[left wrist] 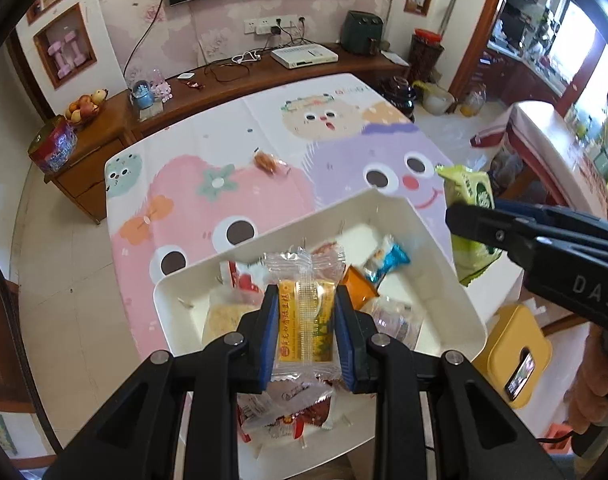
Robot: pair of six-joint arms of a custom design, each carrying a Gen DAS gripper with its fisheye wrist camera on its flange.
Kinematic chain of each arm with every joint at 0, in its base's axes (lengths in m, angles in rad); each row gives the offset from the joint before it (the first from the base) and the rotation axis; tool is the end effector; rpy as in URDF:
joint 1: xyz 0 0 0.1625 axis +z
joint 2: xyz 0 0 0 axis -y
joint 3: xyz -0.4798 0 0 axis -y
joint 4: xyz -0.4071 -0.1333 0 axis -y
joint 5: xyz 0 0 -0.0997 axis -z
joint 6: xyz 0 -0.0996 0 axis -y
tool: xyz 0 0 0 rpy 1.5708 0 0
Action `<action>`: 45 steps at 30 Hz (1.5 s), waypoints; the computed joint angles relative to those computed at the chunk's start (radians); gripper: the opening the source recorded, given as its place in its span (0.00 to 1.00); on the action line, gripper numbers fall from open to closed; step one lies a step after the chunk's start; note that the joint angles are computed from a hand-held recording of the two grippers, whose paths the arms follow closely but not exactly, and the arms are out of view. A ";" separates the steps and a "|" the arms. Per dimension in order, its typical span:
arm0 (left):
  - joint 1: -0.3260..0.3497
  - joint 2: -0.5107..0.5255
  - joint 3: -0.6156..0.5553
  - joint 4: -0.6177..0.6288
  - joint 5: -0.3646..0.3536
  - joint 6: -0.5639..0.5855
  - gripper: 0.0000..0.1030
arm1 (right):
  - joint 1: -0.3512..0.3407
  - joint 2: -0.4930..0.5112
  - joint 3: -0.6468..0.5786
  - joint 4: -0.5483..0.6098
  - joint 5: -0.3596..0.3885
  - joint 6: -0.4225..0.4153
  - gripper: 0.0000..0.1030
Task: Organize snacks
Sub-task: 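Carry both packs over the white tray and open both grippers, then lift the right gripper and move it toward the orange candy pack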
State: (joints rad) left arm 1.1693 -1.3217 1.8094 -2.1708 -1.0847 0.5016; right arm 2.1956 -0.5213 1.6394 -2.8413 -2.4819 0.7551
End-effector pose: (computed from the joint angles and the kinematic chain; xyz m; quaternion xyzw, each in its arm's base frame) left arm -0.0638 -0.6105 0.3604 0.4107 0.8778 -0.0424 0.2427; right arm 0.4549 -0.5374 -0.0098 -0.0917 -0.8913 0.3320 0.2948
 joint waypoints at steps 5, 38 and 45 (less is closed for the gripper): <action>0.002 -0.014 0.030 -0.003 0.017 0.012 0.24 | 0.012 0.010 0.006 0.025 -0.005 0.034 0.36; 0.014 -0.009 0.064 -0.053 0.106 -0.028 0.70 | -0.013 0.039 -0.027 0.173 0.054 0.069 0.41; 0.023 0.006 0.049 -0.050 0.114 -0.047 0.70 | -0.024 0.044 -0.035 0.181 0.068 0.057 0.40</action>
